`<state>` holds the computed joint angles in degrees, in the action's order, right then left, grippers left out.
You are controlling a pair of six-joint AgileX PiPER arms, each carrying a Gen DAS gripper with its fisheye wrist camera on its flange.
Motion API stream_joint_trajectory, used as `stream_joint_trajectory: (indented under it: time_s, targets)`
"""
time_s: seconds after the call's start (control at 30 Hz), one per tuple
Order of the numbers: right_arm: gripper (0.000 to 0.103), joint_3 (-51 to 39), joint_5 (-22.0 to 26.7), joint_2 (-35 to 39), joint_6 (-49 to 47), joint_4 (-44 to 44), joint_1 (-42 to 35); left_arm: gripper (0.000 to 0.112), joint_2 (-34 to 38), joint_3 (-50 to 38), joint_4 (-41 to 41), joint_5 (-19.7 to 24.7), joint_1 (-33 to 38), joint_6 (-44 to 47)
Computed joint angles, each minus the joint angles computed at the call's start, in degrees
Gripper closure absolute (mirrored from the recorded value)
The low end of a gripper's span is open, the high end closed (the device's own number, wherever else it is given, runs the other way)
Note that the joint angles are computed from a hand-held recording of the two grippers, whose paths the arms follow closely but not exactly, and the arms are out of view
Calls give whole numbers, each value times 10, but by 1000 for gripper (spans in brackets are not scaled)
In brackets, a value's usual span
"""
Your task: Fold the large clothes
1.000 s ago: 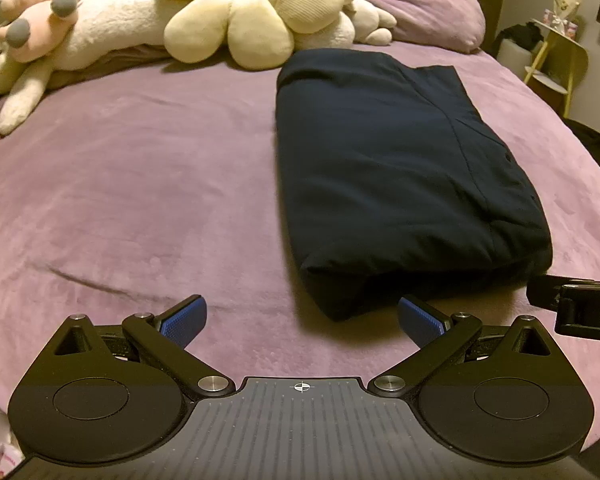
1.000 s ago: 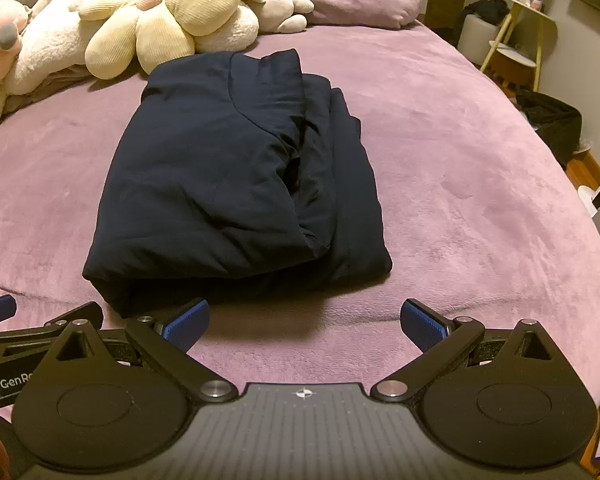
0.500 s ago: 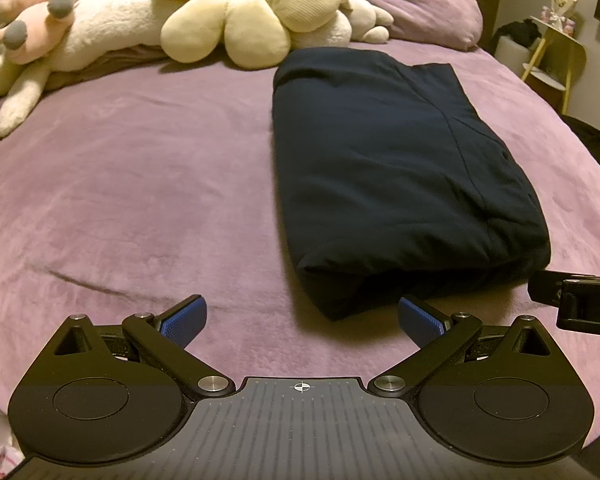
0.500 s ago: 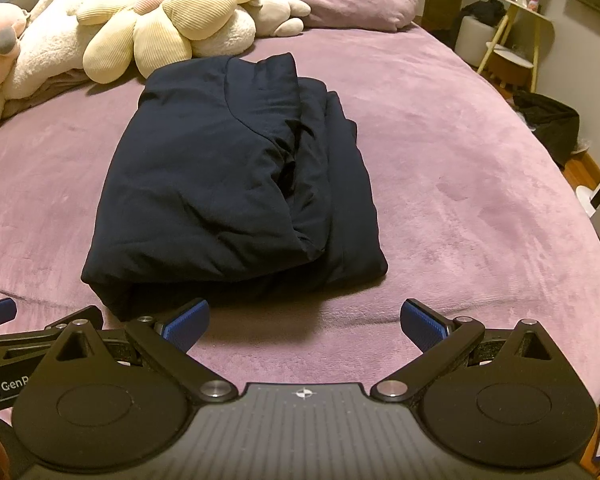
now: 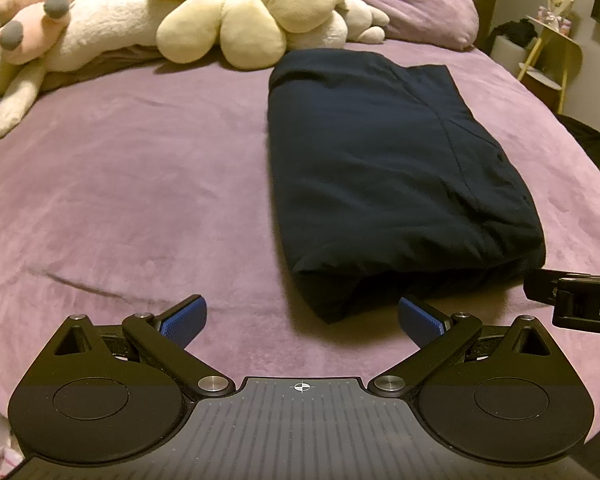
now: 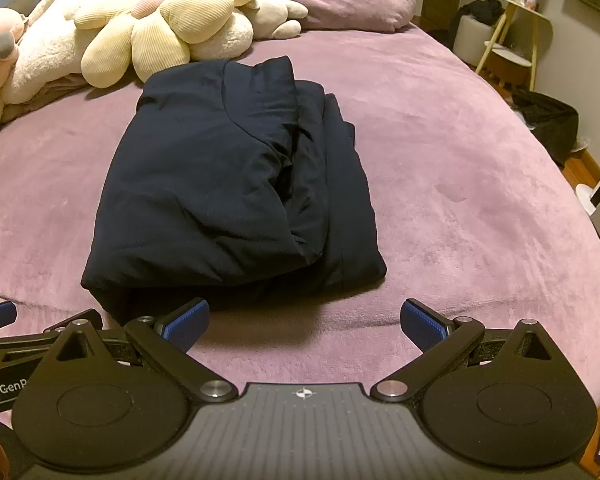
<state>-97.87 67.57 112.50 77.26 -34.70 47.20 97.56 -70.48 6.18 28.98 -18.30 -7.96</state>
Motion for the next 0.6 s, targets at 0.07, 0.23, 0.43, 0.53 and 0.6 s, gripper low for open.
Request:
stream_joint_trajectory:
  time_s: [0.07, 0.23, 0.43, 0.53, 0.6]
  targets:
    - [1, -1, 1, 0, 0, 1, 0, 9, 0, -1, 0, 1, -1, 0]
    - [1, -1, 1, -1, 0, 1, -1, 9, -2, -1, -3, 0, 0, 3]
    - [1, -1, 1, -1, 0, 0, -2, 9, -1, -3, -8, 1, 2, 9]
    - [1, -2, 3, -1, 1, -1, -2, 9, -1, -3, -8, 2, 2, 10]
    - [1, -1, 2, -1, 1, -1, -1, 9, -1, -3, -7, 2, 1, 10]
